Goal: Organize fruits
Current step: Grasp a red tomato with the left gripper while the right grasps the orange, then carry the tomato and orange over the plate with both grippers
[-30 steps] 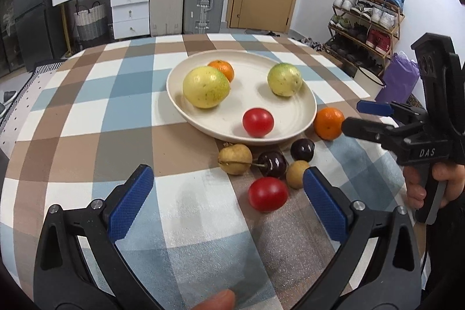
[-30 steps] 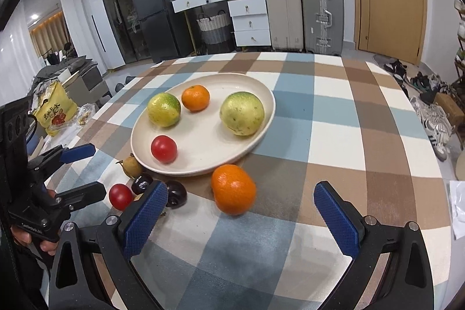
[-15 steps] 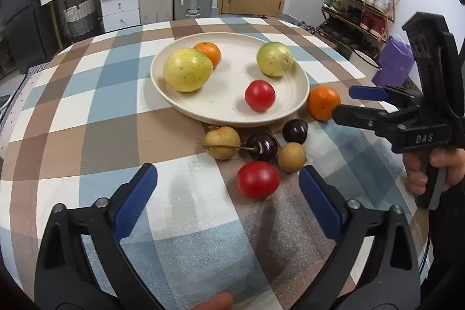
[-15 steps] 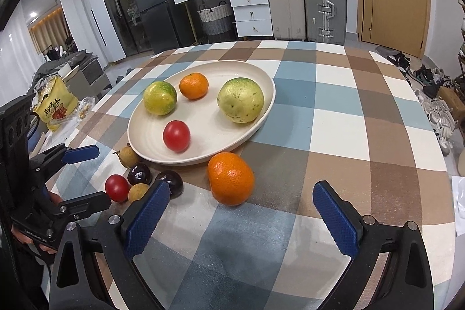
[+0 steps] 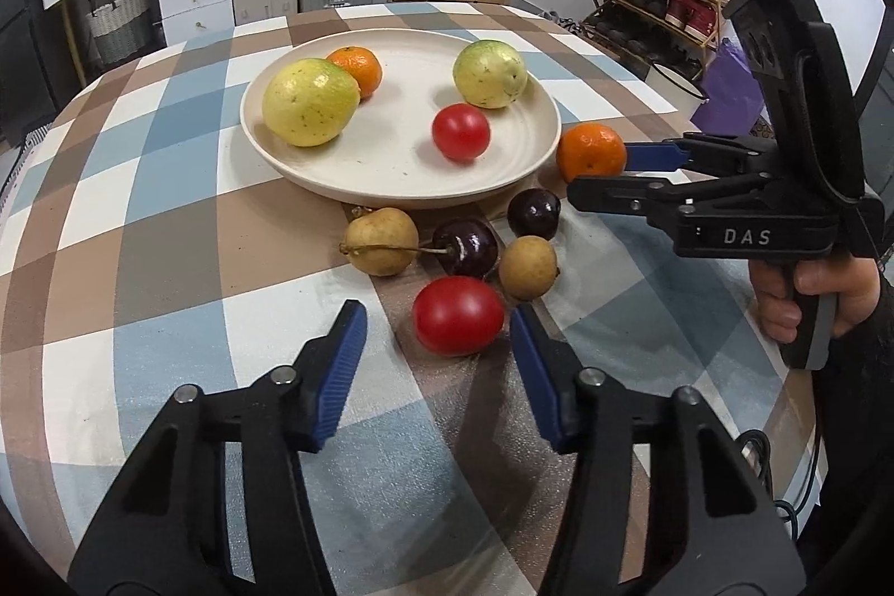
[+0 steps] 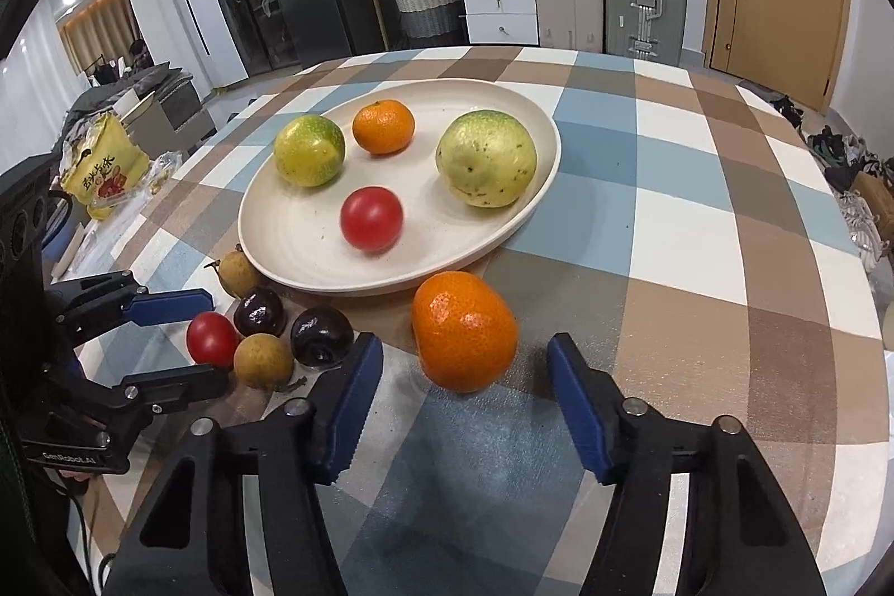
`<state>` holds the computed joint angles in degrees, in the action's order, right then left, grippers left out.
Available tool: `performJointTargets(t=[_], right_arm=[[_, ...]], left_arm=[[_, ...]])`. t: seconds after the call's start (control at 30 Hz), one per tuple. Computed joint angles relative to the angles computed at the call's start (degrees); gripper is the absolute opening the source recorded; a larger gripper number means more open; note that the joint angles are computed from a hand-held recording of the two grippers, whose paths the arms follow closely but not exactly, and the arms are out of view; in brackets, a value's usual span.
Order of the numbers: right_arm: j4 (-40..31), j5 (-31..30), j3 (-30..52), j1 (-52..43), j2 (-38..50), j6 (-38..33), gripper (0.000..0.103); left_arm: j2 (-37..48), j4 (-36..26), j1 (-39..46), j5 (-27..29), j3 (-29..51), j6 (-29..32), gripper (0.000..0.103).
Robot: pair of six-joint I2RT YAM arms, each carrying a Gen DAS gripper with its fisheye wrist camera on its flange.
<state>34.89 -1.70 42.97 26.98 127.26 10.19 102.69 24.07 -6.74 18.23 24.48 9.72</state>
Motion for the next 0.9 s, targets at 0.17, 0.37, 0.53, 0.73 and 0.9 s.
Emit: performJointTargets(t=[0.17, 0.37, 0.53, 0.73, 0.9], right_arm=[[0.7, -0.4, -0.4, -0.6, -0.1, 0.5, 0.05], [1.9, -0.3, -1.2, -0.1, -0.4, -0.2, 0.039], [2.6, -0.9, -1.6, -0.1, -0.6, -0.5, 0.034], [3.9, -0.7, -2.4, 0.3, -1.0, -1.1, 0.034], [7.0, -0.9, -4.6, 0.3, -1.9, -1.1, 0.034]], left_arm=[[0.2, -0.2, 0.1, 0.8, 0.1, 0.6, 0.039], [0.2, -0.7, 0.5, 2.4, 0.4, 1.0, 0.03], [-0.4, -0.1, 1.5, 4.0, -0.2, 1.0, 0.03], [-1.1, 0.3, 2.7, 5.7, -0.8, 1.3, 0.03], [-2.3, 1.6, 3.2, 6.3, -2.1, 1.5, 0.03]])
